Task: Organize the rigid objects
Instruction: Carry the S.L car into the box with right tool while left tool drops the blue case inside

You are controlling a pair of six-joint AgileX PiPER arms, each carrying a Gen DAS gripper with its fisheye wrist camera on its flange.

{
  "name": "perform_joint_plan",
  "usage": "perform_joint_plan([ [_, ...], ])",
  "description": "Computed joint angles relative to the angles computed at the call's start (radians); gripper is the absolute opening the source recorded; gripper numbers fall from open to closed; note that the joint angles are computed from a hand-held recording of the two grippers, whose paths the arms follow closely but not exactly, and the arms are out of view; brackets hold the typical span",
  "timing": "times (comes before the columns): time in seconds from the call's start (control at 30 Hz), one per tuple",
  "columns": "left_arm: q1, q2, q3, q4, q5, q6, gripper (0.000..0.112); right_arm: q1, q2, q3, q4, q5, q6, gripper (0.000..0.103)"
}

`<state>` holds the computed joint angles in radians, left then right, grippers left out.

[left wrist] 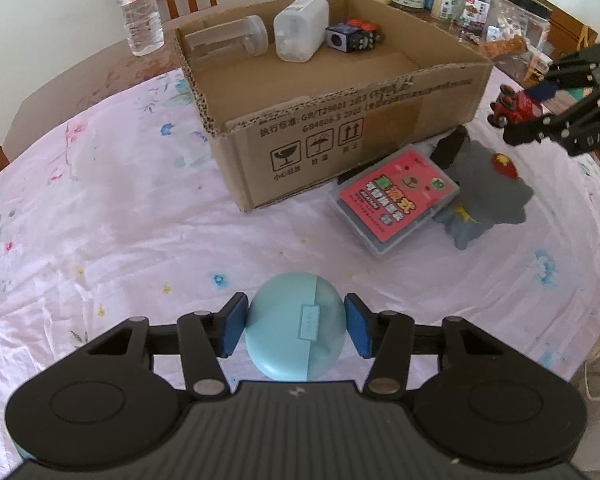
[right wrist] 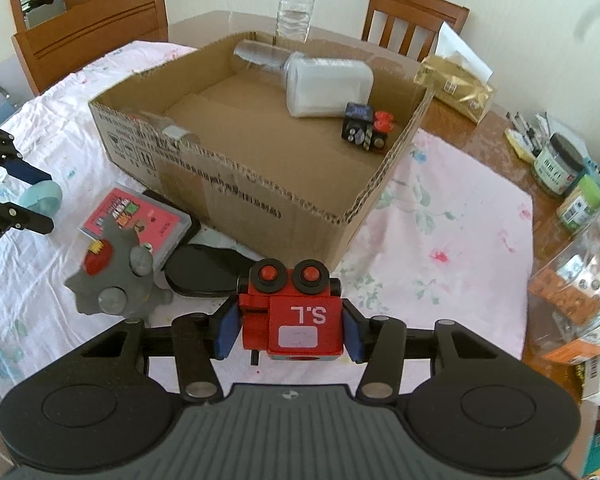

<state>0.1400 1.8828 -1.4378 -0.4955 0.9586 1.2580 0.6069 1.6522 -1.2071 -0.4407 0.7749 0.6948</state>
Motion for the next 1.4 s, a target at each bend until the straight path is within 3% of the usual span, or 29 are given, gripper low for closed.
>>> perform_joint_plan([
  [0.27,0.005,-0.034,-0.048,-0.003,0.075,-0.004,0.052,0.0,-0.045,-0.117,0.013,0.068,-0.127,0.056],
  [0.57,-0.007,-0.053,-0.126,-0.045,0.117,-0.037,0.052,-0.078,0.088,-0.338,0.054,0.028,-0.263,0.057],
  [0.6,-0.01,-0.053,-0.134,-0.044,0.117,-0.042,0.052,-0.087,0.11,-0.364,0.066,0.025,-0.278,0.059],
  [0.63,-0.013,-0.053,-0.144,-0.045,0.117,-0.046,0.052,-0.093,0.123,-0.378,0.074,0.018,-0.286,0.069],
  [0.67,-0.017,-0.052,-0.153,-0.045,0.116,-0.05,0.052,-0.095,0.131,-0.383,0.077,0.008,-0.285,0.087],
  [0.73,-0.025,-0.046,-0.175,-0.043,0.115,-0.061,0.052,-0.096,0.126,-0.365,0.076,-0.035,-0.264,0.101],
  [0.77,-0.029,-0.041,-0.19,-0.042,0.117,-0.067,0.052,-0.095,0.121,-0.354,0.079,-0.053,-0.257,0.102],
  [1.0,-0.066,0.004,-0.291,-0.034,0.128,-0.1,0.052,-0.077,0.097,-0.303,0.069,-0.051,-0.151,0.103],
  [1.17,-0.113,0.068,-0.41,-0.034,0.144,-0.12,0.052,-0.046,0.076,-0.275,-0.019,0.001,0.031,0.103],
  [1.4,-0.196,0.265,-0.698,0.014,0.195,-0.211,0.052,-0.017,0.03,-0.217,-0.084,0.022,0.198,0.103],
])
